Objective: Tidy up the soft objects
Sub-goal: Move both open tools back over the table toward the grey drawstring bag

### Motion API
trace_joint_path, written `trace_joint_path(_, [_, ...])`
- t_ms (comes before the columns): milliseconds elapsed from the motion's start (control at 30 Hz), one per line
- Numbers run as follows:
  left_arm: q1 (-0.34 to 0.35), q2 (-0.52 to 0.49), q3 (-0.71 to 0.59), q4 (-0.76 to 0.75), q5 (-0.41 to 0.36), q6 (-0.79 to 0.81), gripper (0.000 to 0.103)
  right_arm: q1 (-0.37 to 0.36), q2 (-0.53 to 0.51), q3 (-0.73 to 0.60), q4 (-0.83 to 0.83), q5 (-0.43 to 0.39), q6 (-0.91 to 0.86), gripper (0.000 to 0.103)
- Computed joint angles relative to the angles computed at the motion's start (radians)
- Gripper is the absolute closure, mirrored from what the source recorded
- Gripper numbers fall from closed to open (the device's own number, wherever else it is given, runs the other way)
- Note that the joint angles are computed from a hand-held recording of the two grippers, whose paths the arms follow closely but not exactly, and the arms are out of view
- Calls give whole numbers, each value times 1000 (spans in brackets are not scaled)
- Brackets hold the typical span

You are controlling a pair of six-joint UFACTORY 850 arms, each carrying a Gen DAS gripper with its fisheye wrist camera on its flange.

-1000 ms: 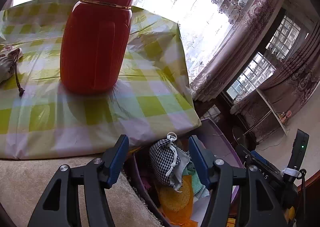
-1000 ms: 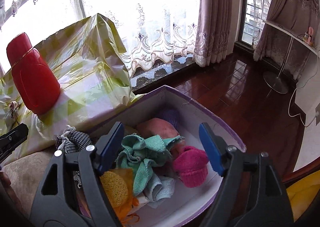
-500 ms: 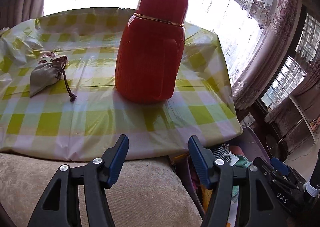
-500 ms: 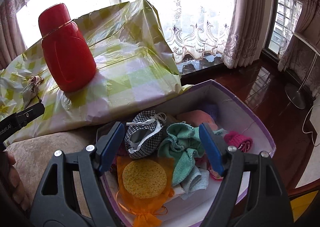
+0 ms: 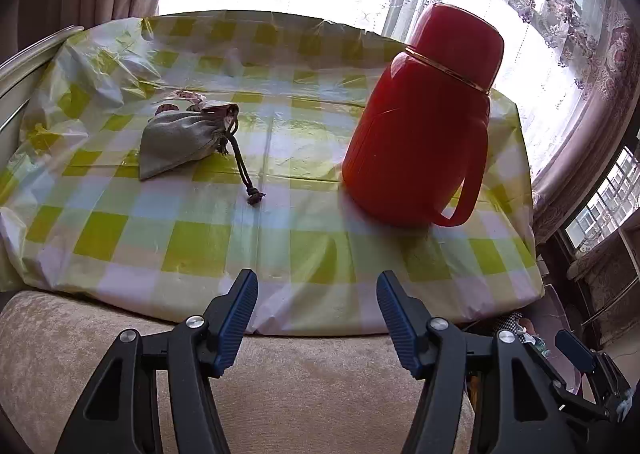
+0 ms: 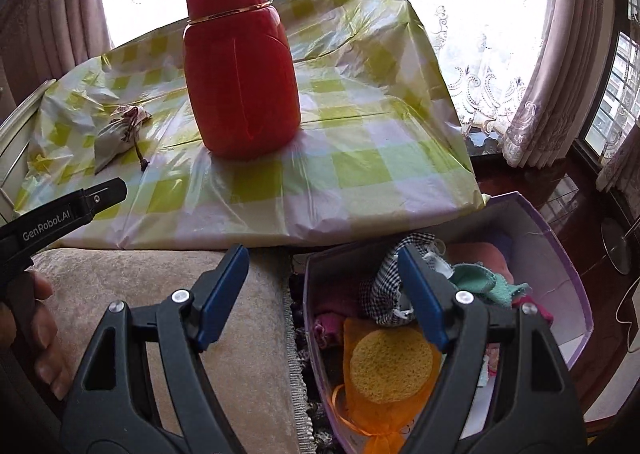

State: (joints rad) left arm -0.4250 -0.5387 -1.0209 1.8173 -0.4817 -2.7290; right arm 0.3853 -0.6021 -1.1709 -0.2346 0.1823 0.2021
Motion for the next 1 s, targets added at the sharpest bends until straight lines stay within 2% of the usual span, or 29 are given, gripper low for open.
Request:
trace_joint_path(200, [34, 13, 30, 0, 10, -28, 40, 41, -31, -38, -341, -2, 321, 24])
trace_joint_path(467, [90, 23, 62, 57, 44, -119, 40, 98, -81, -109, -484, -32, 437, 24])
trace_joint_path(733, [192, 34, 90, 127, 72, -224, 40, 138, -137, -188, -605, -55, 542, 24])
trace_joint_path(833, [232, 31, 85, 161, 76, -247, 36, 152, -155, -212, -637, -61, 565, 24])
trace_joint_path(1000, [306, 10, 62, 268, 80, -340, 22, 166, -182, -252, -748, -58, 684, 24])
